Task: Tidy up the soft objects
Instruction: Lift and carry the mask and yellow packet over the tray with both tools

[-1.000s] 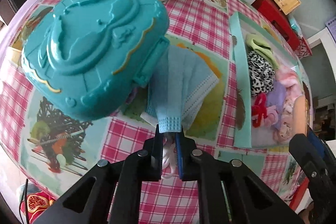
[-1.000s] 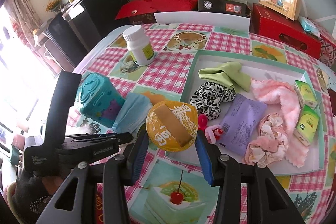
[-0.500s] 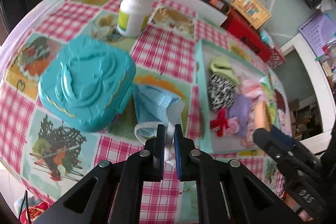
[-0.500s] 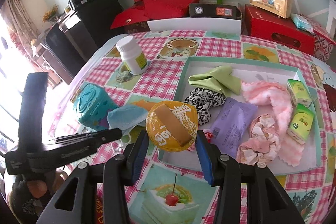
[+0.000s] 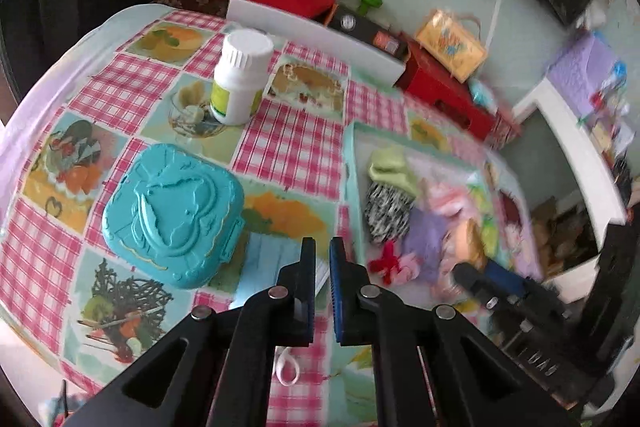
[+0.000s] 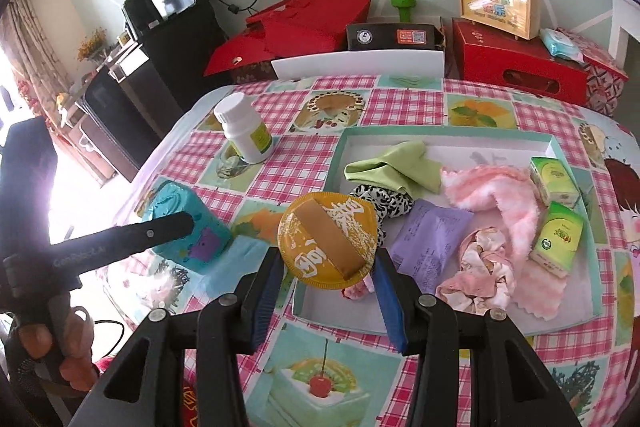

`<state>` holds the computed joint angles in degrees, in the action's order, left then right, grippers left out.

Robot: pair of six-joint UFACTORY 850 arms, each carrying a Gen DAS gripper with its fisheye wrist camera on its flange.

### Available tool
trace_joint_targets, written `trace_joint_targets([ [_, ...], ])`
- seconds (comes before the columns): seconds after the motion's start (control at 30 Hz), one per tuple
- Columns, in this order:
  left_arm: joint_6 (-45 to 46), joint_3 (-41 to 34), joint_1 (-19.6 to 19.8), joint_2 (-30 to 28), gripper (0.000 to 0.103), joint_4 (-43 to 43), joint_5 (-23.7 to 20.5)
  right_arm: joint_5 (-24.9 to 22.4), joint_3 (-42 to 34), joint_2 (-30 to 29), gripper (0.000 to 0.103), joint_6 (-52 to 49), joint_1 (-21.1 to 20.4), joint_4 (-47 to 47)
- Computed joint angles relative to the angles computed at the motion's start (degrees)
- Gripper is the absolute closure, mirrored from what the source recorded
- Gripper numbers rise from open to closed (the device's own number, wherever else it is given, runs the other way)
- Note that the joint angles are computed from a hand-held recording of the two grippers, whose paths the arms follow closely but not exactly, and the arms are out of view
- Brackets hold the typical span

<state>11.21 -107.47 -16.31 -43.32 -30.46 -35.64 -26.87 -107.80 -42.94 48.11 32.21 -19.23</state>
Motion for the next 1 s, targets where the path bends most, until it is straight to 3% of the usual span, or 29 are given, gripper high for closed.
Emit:
trace_joint_targets([
  [0.07,-3.86,-0.47,-0.88,-0.41,0.094,5.97,-0.38,-0.25,-0.25,-0.21,0.055,-0.42,-0.04,0.46],
  [0.1,-7.73,-2.26,-1.61,-1.54,0.075,11.85,-2.14,-0.29,-0.32,-0.27,0.055,-0.68,-0.06,0.67],
  [0.13,-9.93,-4.38,-2.19,-3.01,0.039,15.79,-4.55,-0.31,-0.44,-0.34,0.055,-0.85,-0.04,0.76],
  [0.17,-10.74,-5.49,-2.49,-3.83,0.027,17.33,-5.83,-0.29,-0.47,-0.36,0.055,-0.85,-0.03,0.73],
  [0.2,-10.92,-6.11,-2.76,-4.61,0.022,18.02,-6.37,-0.23,-0.48,-0.35,0.055,-0.86,-0.01,0.68],
  [0.3,-15.97,-9.98,-3.98,-8.12,0.022,25.58,-10.44,0.15,-0.10,-0.12,0.055,-0.79,-0.05,0.67],
  [0.5,-18.20,-15.35,-4.42,-13.03,0.025,28.25,-16.88,0.77,0.56,0.36,0.055,-1.03,-0.08,0.83],
  [0.6,-17.52,-15.54,-4.48,-13.32,0.059,28.03,-17.17,0.79,0.65,0.40,0.055,-1.30,-0.08,0.96],
  [0.67,-17.24,-15.45,-4.44,-13.41,0.064,27.80,-17.12,0.84,0.75,0.46,0.055,-0.86,-0.07,0.69],
  [0.73,-15.55,-14.12,-3.68,-12.64,0.088,24.39,-16.03,0.88,0.88,0.54,0.055,-0.29,-0.10,0.32],
  [1.0,-9.41,-6.64,-1.45,-7.18,0.088,14.82,-9.27,1.42,2.26,1.45,0.055,2.80,-0.46,-1.63],
])
